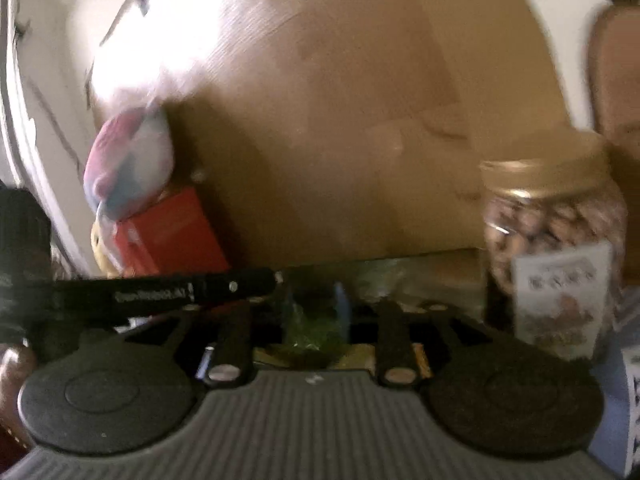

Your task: Organize snacks

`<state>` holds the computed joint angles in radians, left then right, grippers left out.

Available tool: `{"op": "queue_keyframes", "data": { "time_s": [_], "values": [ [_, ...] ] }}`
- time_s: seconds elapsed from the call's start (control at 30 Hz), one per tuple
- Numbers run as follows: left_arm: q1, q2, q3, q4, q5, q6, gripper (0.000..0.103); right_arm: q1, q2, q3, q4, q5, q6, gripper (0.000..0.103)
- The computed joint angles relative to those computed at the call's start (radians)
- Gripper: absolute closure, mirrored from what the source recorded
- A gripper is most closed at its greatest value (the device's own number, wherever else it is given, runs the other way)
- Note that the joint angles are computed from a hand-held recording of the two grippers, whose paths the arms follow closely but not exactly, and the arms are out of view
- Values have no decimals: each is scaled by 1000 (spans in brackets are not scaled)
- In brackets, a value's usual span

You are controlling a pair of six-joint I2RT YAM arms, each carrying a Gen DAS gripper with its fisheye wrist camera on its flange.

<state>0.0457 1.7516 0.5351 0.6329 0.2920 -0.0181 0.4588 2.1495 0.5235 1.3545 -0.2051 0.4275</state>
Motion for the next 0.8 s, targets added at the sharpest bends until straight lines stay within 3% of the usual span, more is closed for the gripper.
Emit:
{"op": "queue_keyframes", "data": {
  "time_s": [0.13,0.23,0.4,0.57,0.67,0.8],
  "values": [
    [44,-46,-87,65,60,-35,62,-83,-17,-28,25,-77,50,72],
    [86,-129,-127,-9,119,-28,62,-139,-74,-73,8,-170,71,72],
    [119,-264,-197,-159,247,44,62,-246,-208,-241,-83,-275,-48,72],
    [-6,-165,-156,-296,227,-6,62,-337,-128,-339,-81,-315,-139,72],
    [-88,-67,-132,-240,155,-72,62,-378,-11,-309,-86,-352,-117,72],
    [-157,13,-91,-178,69,-86,48,-398,125,-292,4,-449,-15,72]
  ]
}}
